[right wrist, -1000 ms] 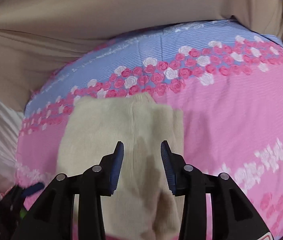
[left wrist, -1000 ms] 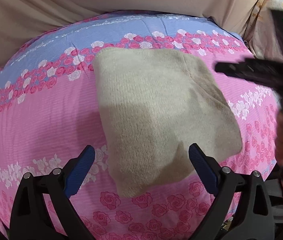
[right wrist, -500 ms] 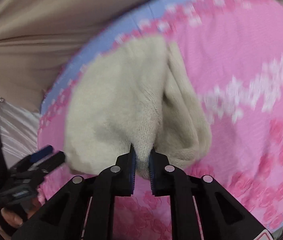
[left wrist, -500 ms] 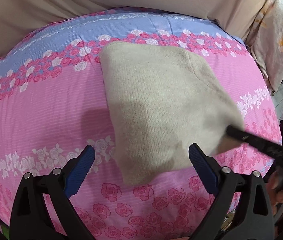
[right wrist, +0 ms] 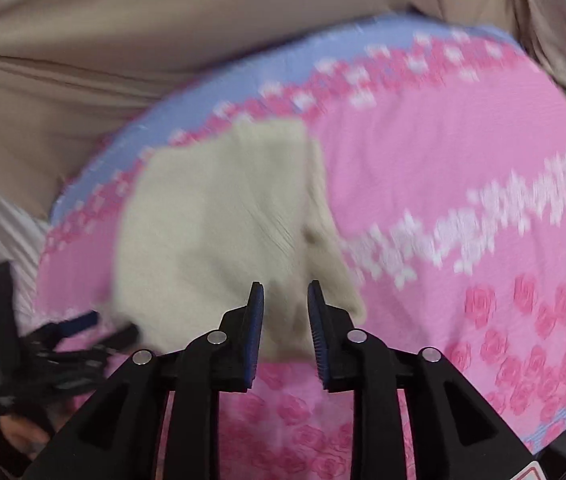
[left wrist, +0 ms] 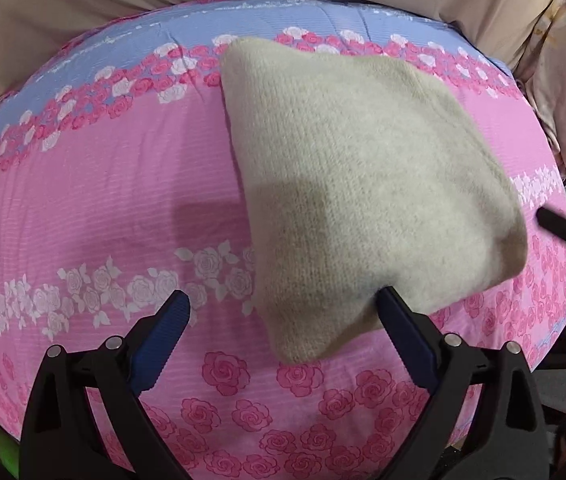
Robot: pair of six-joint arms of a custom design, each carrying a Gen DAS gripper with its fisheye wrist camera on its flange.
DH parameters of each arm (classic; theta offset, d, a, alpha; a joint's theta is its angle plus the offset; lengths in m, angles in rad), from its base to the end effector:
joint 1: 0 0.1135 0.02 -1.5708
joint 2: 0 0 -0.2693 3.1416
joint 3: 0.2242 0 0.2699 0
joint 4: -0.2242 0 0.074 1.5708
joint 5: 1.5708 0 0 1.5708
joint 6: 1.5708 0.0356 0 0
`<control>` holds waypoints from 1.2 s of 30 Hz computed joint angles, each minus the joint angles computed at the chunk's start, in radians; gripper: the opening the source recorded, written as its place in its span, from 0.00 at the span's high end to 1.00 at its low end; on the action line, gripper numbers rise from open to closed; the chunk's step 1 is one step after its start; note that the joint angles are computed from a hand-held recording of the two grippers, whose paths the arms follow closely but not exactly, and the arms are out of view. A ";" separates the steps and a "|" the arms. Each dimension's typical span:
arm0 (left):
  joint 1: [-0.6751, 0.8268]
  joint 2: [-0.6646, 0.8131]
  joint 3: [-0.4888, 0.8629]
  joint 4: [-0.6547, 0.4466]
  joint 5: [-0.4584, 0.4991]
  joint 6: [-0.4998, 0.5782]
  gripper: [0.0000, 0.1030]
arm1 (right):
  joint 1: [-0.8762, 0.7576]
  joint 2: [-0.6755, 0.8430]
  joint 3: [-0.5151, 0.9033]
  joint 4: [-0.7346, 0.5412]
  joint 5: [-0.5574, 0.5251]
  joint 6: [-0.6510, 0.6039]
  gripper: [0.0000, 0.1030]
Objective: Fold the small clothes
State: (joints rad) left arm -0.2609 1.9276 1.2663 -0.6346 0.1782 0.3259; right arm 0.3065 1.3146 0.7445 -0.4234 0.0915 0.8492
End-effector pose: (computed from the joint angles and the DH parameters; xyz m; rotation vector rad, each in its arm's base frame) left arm 0.3734 -0.1062 0.1466 0.8585 2.7196 -0.2418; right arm 0.2540 0.0770 0.1908 0.7284 2.4868 0.3209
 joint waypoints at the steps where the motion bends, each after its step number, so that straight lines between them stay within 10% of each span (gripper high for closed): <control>1: -0.001 -0.001 0.001 -0.003 0.002 -0.002 0.10 | 0.001 0.038 0.046 -0.007 -0.007 -0.036 0.77; 7: -0.002 -0.015 0.006 -0.008 0.014 -0.006 0.10 | -0.052 0.434 0.189 0.043 -0.090 -0.143 0.87; 13: 0.031 -0.082 -0.021 0.014 -0.005 0.033 0.10 | -0.001 0.327 0.270 0.011 -0.095 -0.121 0.87; 21: 0.139 -0.057 0.042 -0.050 0.000 0.059 0.10 | 0.077 0.828 0.758 -0.129 -0.165 -0.267 0.89; 30: 0.140 -0.042 0.061 -0.065 0.010 0.052 0.10 | 0.074 0.447 0.453 -0.115 0.011 -0.177 0.89; 36: 0.059 -0.040 0.048 -0.058 0.002 0.023 0.10 | -0.051 0.407 0.210 0.004 -0.098 -0.078 0.98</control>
State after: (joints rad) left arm -0.2017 1.8879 1.3145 -0.6924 0.1806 0.3485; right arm 0.2552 1.7218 0.9547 -0.4197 -0.0067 0.7714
